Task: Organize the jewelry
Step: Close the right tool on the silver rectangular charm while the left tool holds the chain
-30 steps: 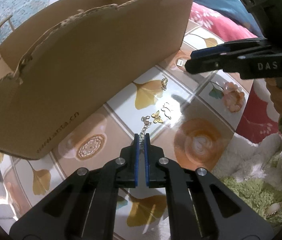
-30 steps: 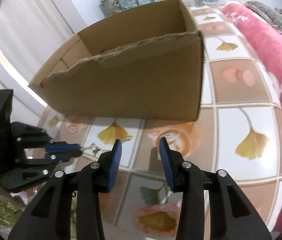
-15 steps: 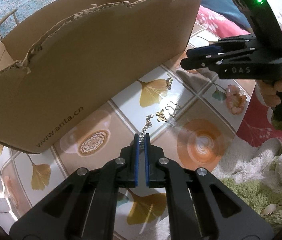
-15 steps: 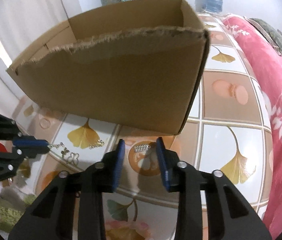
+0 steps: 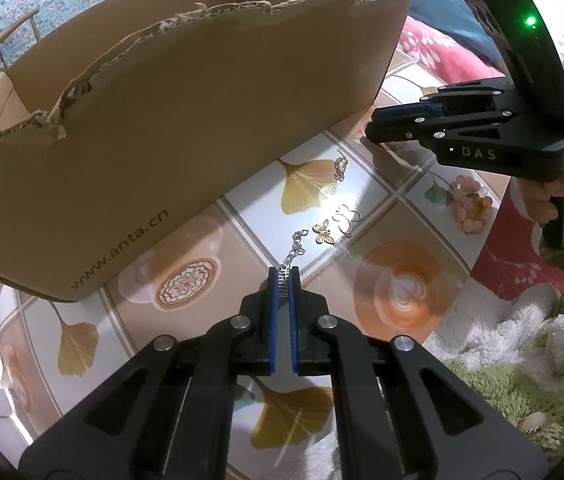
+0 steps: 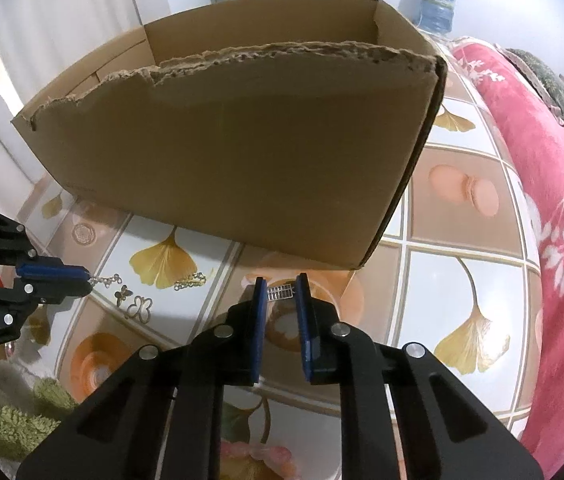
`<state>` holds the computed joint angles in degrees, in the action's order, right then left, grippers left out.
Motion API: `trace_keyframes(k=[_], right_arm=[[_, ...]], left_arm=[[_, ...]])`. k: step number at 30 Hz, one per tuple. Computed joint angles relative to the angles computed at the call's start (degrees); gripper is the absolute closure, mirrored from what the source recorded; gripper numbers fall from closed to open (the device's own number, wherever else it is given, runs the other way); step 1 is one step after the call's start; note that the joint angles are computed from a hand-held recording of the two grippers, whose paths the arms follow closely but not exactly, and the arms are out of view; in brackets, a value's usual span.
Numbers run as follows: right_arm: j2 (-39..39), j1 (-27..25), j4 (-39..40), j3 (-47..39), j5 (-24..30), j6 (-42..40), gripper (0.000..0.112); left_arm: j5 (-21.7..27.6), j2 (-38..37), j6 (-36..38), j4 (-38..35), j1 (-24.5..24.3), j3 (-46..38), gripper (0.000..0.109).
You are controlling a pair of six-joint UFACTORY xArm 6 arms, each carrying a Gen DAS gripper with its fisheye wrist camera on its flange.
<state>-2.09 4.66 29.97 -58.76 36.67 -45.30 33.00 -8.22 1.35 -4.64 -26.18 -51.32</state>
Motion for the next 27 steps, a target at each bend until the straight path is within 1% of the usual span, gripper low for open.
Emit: trace_keyframes(k=[1, 9, 13, 16, 17, 19, 20, 22, 25, 27], right_arm=[[-0.1, -0.1, 0.5, 0.0, 0.2, -0.3, 0.109], [-1.1, -1.8, 2.2, -0.4, 3.2, -1.4, 0.109], [-0.8, -1.8, 1.9, -1.1, 2.7, 0.5, 0.106], [0.2, -1.2, 1.0, -1.5, 0.8, 2.0, 0.106], [0.5, -0.9, 0.6, -1.6, 0.1, 2.2, 0.104], [1.1, -0.8, 0.7, -2.1, -0.1, 1.6, 0.095], [1.4, -0.7, 1.0, -2.3, -0.2, 1.3, 0.095], [2.0, -0.8, 1.5, -3.1, 0.9, 0.6, 0.09], [2.7, -1.8, 3.7, -4.3, 3.9, -0.5, 0.09], [3.3, -2.1, 4.1, -5.1, 4.9, -0.3, 0.09]], left_arm=[[0.0, -0.1, 0.2, -0.1, 0.1, 0.0, 0.104], [-0.4, -0.5, 0.5, -0.2, 0.4, 0.6, 0.104], [-0.4, -0.5, 0.4, -0.2, 0.3, 0.6, 0.104], [-0.4, -0.7, 0.5, -0.3, 0.4, 0.8, 0.104], [-0.4, -0.7, 0.6, -0.4, 0.4, 0.8, 0.104], [-0.4, -0.7, 0.7, -0.5, 0.4, 0.8, 0.104], [-0.3, -0.7, 0.7, -0.5, 0.4, 0.8, 0.104], [-0.3, -0.7, 0.9, -0.6, 0.5, 0.8, 0.104], [-0.3, -0.7, 0.8, -0.6, 0.5, 0.7, 0.104], [-0.4, -0.9, 0.6, -0.5, 0.4, 0.9, 0.104]])
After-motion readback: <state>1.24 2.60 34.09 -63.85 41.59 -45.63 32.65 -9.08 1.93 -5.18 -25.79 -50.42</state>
